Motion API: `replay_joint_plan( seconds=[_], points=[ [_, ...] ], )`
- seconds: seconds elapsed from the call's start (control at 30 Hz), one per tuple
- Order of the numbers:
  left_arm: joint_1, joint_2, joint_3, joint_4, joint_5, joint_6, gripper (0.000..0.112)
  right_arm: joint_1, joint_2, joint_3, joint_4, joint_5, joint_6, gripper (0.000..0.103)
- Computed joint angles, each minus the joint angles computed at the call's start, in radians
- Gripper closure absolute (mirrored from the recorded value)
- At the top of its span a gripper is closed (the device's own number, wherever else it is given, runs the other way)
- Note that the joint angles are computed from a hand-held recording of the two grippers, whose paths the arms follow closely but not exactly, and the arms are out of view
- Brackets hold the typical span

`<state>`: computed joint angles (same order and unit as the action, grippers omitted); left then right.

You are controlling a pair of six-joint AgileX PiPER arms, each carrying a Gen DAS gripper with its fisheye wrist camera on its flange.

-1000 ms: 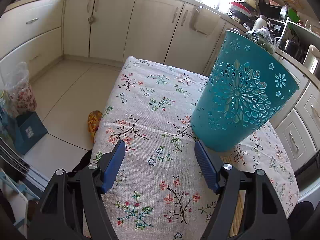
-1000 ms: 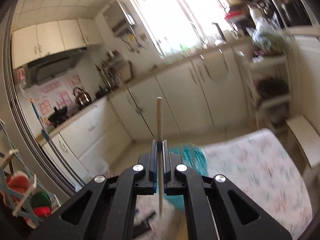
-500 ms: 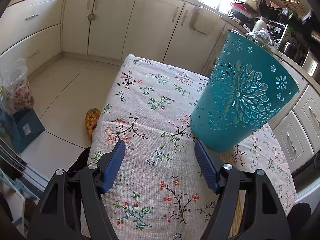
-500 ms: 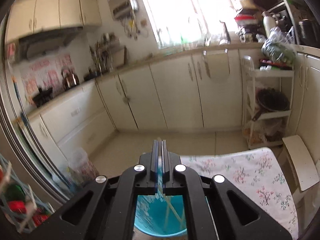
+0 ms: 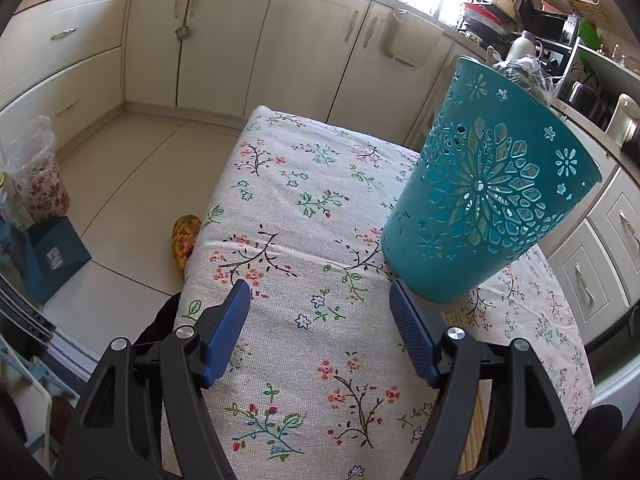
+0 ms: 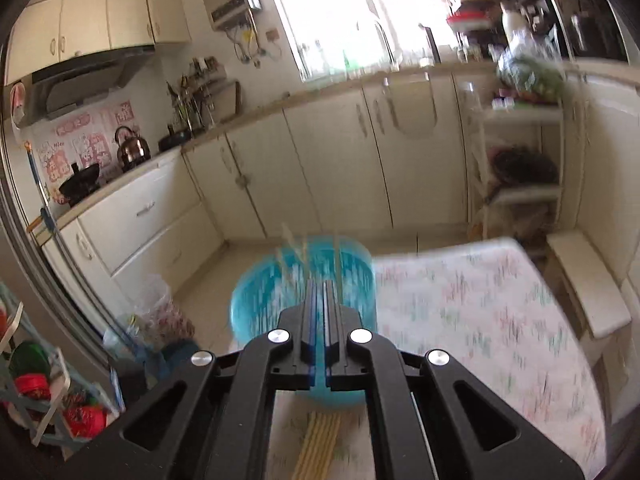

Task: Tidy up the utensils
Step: 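Carry the stick in the right tool over the basket and release it, then move the right tool back down to the stick bundle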

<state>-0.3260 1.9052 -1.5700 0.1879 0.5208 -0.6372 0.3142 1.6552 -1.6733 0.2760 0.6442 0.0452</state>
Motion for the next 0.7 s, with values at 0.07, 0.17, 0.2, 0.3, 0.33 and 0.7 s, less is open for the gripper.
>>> replay_joint_plan(
  seconds=[0.07, 0.17, 0.2, 0.3, 0.33, 0.7],
  points=[
    [-0.002, 0.002, -0.002, 0.007, 0.002, -0.006, 0.044, 0.011, -0.016, 0.102, 0.018, 0.030, -0.017, 0.100],
    [-0.004, 0.004, -0.004, 0.008, 0.004, -0.007, 0.044, 0.037, 0.022, 0.194, 0.033, 0.072, -0.028, 0.100],
    [-0.003, 0.005, -0.005, 0.005, 0.004, -0.006, 0.044, 0.043, 0.036, 0.208, 0.040, 0.076, -0.035, 0.100],
    [-0.001, 0.011, -0.016, -0.005, 0.012, 0.003, 0.043, 0.069, 0.079, 0.234, 0.025, 0.072, -0.017, 0.100],
    [-0.001, 0.012, -0.017, -0.006, 0.012, 0.005, 0.043, 0.077, 0.093, 0.231, 0.007, 0.069, 0.000, 0.100],
    [-0.005, 0.019, -0.027, -0.004, 0.019, 0.007, 0.043, 0.060, 0.116, 0.212, 0.045, 0.061, -0.031, 0.100]
  ],
)
